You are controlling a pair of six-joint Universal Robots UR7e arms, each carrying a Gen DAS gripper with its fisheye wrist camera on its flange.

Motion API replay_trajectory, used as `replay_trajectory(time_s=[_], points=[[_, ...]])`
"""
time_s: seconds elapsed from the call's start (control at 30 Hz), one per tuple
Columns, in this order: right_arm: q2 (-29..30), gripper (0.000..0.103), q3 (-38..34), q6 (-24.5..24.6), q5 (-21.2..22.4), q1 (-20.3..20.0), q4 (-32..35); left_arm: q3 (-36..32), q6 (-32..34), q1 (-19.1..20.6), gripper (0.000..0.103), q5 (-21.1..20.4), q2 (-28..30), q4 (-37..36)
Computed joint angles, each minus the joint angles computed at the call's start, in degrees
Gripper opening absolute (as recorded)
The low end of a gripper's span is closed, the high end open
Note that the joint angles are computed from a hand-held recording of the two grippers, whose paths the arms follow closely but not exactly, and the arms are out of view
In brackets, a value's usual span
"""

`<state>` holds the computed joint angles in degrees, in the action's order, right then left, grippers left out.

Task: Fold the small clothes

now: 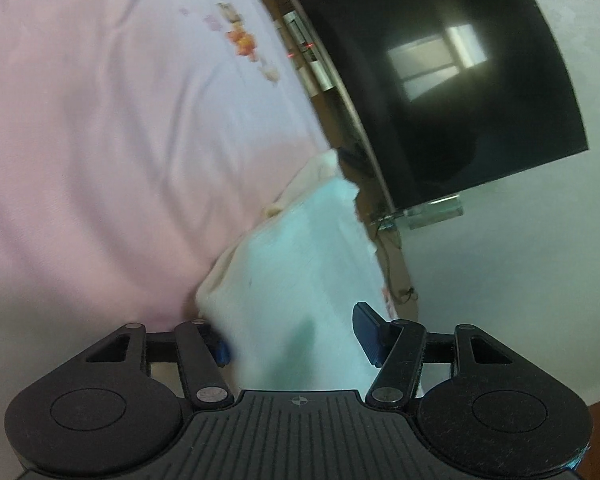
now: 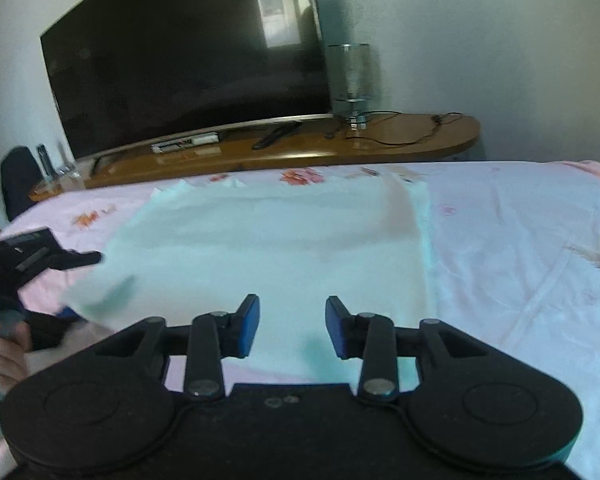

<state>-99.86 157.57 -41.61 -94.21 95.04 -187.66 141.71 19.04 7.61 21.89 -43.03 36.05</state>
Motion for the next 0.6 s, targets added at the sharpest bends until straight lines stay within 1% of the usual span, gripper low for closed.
replay_trajectory(time_s=[0.03,0.1,0.13,0.17,0.2,0.23,0.27,0.37,0.47,0.53,0.6], points=[[2.5,0.022,-0.6,0.5,0.8,0.4,-1.8,-0.6,2.0,1.0,0.059,-1.2,0.4,-0.4],[7.8,0.012,-1.9,1.7,1.2,1.3,-5.3,-1.8,6.5,2.3,0.059,-2.1,0.4,-0.1],[11.0,0.009,-2.8,2.3,1.6,1.5,-7.1,-1.9,7.2,2.3,0.059,-2.4,0.8,0.4],[13.6,0.009,-3.6,2.7,1.9,1.5,-8.5,-2.1,7.3,2.3,0.056,-2.4,1.4,1.0],[15.8,0.008,-4.3,3.1,2.0,1.6,-9.4,-2.1,6.8,2.3,0.05,-2.2,2.1,1.8],[17.7,0.008,-4.8,3.5,2.0,1.7,-10.5,-1.6,4.3,1.5,0.047,-1.8,3.2,2.8],[19.8,0.008,-5.4,3.8,1.7,1.9,-11.7,-0.6,0.2,0.1,0.044,-0.9,4.7,4.2],[23.5,0.008,-6.4,4.1,1.7,1.9,-14.1,0.2,-7.7,-1.5,0.044,-0.2,7.7,6.6],[24.5,0.008,-6.4,4.4,2.0,1.6,-15.4,-0.3,-16.1,-3.8,0.044,2.6,10.9,10.2],[24.7,0.008,-6.4,4.3,2.0,1.4,-15.5,-1.0,-17.5,-3.6,0.044,3.2,12.0,12.0],[25.1,0.008,-6.5,4.1,1.7,1.6,-14.9,-0.5,-20.2,-2.7,0.044,1.9,12.8,12.3]])
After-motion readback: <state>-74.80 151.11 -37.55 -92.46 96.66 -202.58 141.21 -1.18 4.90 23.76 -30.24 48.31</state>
